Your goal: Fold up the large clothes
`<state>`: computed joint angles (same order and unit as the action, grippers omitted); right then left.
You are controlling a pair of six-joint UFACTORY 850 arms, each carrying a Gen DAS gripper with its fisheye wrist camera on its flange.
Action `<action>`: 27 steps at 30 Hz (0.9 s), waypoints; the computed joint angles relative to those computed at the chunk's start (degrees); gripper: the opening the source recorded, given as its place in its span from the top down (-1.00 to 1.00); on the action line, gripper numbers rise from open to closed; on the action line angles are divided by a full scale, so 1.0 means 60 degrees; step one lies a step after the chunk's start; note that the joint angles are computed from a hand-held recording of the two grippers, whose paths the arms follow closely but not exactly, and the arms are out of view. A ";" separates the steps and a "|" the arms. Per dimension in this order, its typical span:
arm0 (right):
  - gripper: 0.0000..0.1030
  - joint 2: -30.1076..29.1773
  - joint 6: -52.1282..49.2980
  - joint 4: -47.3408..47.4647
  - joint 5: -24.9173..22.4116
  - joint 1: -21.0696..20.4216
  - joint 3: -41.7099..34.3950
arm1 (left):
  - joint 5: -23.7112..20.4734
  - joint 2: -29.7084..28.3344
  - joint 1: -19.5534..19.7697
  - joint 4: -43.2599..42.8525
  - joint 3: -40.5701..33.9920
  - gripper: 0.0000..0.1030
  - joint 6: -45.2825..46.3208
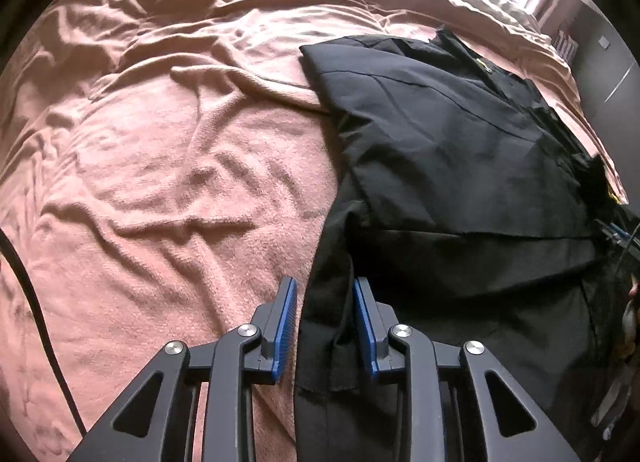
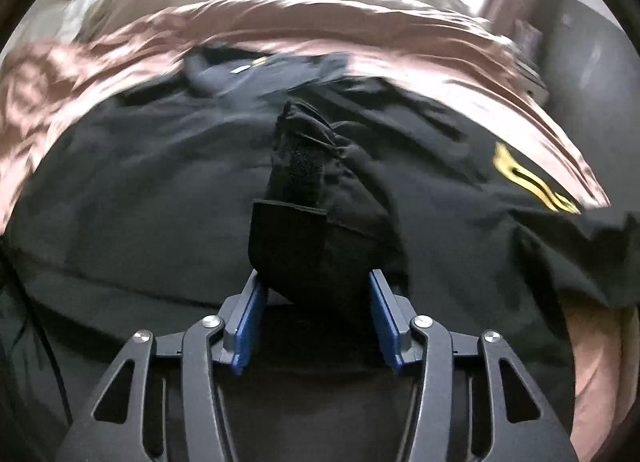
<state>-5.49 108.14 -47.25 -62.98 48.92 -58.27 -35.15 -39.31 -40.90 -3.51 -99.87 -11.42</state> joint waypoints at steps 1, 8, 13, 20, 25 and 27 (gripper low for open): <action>0.07 0.0232 0.0592 -0.0161 -0.0058 0.0113 0.0171 | -0.0001 -0.0003 0.0001 0.0008 -0.0007 0.40 -0.0046; 0.06 0.2179 0.3548 -0.0571 -0.0407 0.0320 0.1796 | -0.0015 0.0034 0.0022 0.0045 0.0010 0.40 -0.0363; 0.06 0.3213 0.5187 -0.0932 0.0762 0.0543 0.2845 | -0.0056 0.0149 -0.0051 0.0302 0.0000 0.40 -0.0688; 0.44 0.4072 0.6847 -0.2438 0.3451 -0.0240 0.4018 | -0.0194 0.0070 -0.0196 0.0519 -0.0219 0.40 -0.0845; 0.97 0.4348 0.7720 -0.3637 0.4167 -0.1004 0.4505 | -0.0293 -0.0153 -0.0250 0.1025 -0.0460 0.40 -0.1187; 0.97 0.4410 0.7936 -0.3812 0.4197 -0.1010 0.4604 | -0.0384 -0.0271 -0.0216 0.1165 -0.0563 0.40 -0.1414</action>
